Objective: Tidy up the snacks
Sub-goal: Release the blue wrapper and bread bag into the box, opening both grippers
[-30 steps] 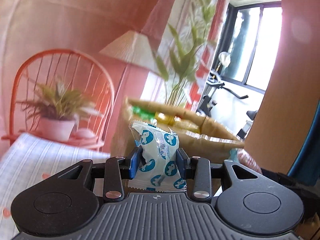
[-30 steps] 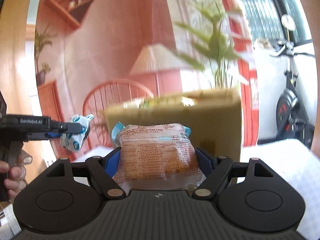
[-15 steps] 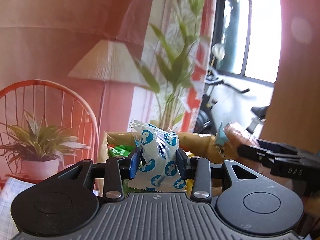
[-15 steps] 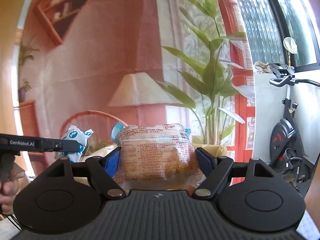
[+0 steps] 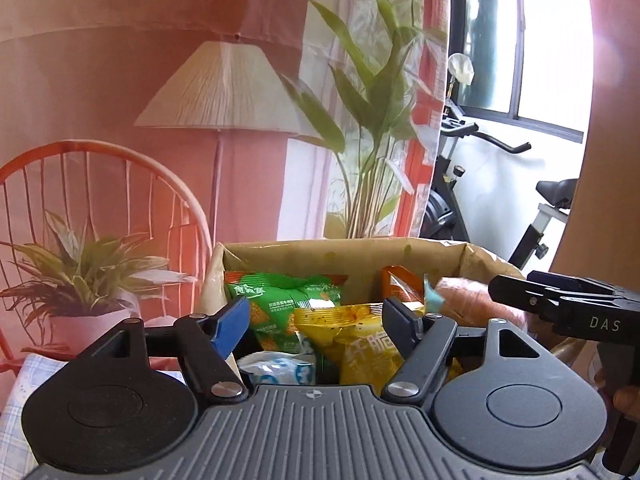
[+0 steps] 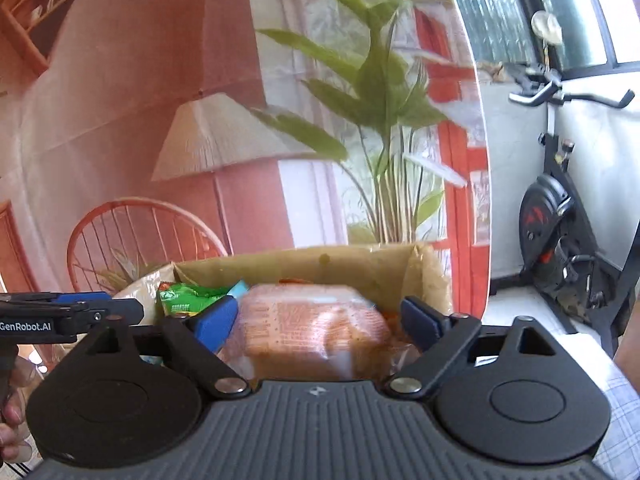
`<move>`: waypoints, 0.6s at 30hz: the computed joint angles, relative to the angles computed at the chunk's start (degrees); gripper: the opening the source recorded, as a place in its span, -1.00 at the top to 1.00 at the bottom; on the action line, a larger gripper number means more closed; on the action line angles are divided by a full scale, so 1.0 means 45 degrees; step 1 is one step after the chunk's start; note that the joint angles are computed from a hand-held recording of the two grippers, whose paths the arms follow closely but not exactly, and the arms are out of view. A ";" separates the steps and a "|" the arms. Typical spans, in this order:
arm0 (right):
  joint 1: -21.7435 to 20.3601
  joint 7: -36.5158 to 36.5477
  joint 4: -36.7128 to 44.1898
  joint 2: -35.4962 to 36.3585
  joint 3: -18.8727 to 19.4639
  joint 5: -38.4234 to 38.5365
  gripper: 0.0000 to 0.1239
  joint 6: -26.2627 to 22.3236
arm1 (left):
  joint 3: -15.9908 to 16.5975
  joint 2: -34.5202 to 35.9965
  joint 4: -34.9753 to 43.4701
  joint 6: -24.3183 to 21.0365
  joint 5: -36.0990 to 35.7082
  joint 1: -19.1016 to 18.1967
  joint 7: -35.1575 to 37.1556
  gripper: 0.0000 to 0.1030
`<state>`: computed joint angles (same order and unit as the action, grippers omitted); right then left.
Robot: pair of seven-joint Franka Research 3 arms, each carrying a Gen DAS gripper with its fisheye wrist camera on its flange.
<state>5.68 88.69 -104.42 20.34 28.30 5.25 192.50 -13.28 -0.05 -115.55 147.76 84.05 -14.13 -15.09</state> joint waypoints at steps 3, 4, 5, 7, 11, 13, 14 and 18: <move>-0.0069 0.0030 -0.0450 -0.0315 -0.0002 -0.0233 -0.47 0.0440 | -0.0027 -0.0309 -0.0294 0.0047 0.0052 0.0007 -0.0292 -0.47; -0.0341 0.0188 -0.0656 -0.0402 0.0231 -0.0500 -0.47 0.0623 | -0.0042 -0.0457 -0.0440 0.0120 0.0111 0.0027 -0.0455 -0.47; -0.0412 0.0360 -0.0823 -0.0527 0.0260 -0.0707 -0.47 0.0723 | -0.0073 -0.0556 -0.0533 0.0156 0.0138 0.0046 -0.0561 -0.47; -0.0512 0.0700 -0.1248 -0.0808 0.0257 -0.1130 -0.47 0.1035 | -0.0131 -0.0811 -0.0770 0.0296 0.0196 0.0094 -0.0752 -0.48; -0.0437 0.1394 -0.2120 -0.1450 0.0001 -0.1853 -0.47 0.1598 | -0.0309 -0.1497 -0.1401 0.0567 0.0409 0.0200 -0.1358 -0.48; -0.0210 0.1698 -0.2650 -0.1801 -0.0294 -0.2077 -0.47 0.2048 | -0.0426 -0.1896 -0.1770 0.0725 0.0561 0.0256 -0.1730 -0.48; -0.0082 0.1832 -0.2920 -0.1976 -0.0442 -0.2149 -0.47 0.2262 | -0.0506 -0.2107 -0.1969 0.0747 0.0612 0.0272 -0.1904 -0.48; 0.0527 0.2252 -0.4188 -0.2715 -0.1031 -0.2102 -0.47 0.3228 | -0.0840 -0.3042 -0.2955 0.0798 0.0685 0.0298 -0.2721 -0.48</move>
<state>8.06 98.82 -123.27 8.12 23.66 -4.21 207.03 -17.06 -13.74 -128.85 151.35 87.14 -12.79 -27.34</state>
